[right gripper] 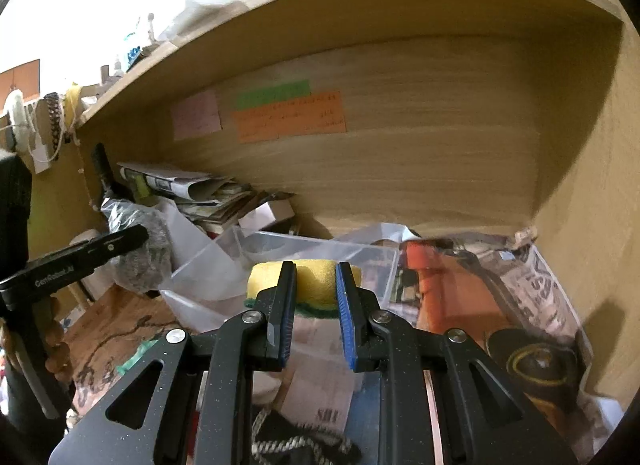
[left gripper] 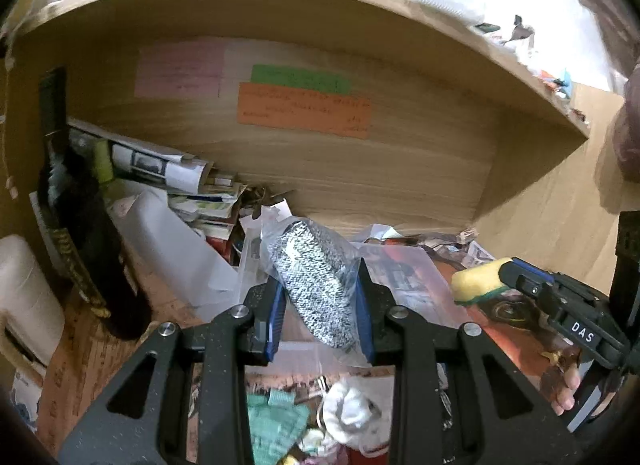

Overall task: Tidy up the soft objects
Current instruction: 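Carry both items into the clear plastic box and open both tools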

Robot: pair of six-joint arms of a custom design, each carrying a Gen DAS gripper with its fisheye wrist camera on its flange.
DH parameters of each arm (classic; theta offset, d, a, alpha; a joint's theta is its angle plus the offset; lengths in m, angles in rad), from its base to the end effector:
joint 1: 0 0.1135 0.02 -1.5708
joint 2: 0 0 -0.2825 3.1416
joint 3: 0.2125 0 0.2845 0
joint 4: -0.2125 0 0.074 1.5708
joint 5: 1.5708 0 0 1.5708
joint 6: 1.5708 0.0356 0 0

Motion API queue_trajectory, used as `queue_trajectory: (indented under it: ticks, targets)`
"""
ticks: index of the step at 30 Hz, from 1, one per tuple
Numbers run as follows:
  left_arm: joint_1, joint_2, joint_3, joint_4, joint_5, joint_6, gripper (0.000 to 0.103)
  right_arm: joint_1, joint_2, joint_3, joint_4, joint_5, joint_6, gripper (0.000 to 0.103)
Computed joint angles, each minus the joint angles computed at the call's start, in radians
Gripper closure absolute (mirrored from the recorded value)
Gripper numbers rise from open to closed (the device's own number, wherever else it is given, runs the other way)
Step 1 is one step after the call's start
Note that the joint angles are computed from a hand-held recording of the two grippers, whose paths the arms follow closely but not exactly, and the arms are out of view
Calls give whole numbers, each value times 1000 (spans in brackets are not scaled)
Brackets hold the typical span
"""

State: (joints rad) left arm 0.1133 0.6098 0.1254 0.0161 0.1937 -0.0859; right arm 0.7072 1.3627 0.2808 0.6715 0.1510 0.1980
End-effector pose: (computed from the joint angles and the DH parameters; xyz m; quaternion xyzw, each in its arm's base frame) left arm 0.1594 0.0112 0.1497 -0.0339 0.8487 -0.0752 0.5224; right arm 0.1900 0.1553 0.1290 -0.1700 0.8175 0.1823 0.5192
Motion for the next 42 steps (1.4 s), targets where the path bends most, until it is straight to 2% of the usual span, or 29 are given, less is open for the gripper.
queue_trajectory:
  ticks: [4,9,15,21,30,32,34,36,38,42]
  targets:
    - [-39,260,65,149,-40,-11,72,-16,100,80,-7,-16,-20,85]
    - [-59,527,157,238,-54,-13,72,-39,219,186,-61,-38,-53,85]
    - [-89,774,263,265,-99,4,72,-66,340,295,-149,-68,-80,85]
    - [-100,921,322,272,-113,27,72,-86,413,360,-223,-95,-88,85]
    - [-107,944,352,215,-115,39,69,-66,434,380,-239,-54,-93,80]
    - [-99,928,346,206,-107,41,67,-64,424,373,-232,-46,-94,65]
    - [-91,891,332,192,-101,45,60,-59,406,357,-216,-33,-96,53]
    - [-89,839,305,200,-109,43,46,-49,379,333,-191,-11,-102,46]
    - [-87,756,270,191,-115,43,39,-39,340,304,-173,4,-106,35]
    - [-76,593,223,131,-108,52,32,-5,249,245,-149,42,-108,28]
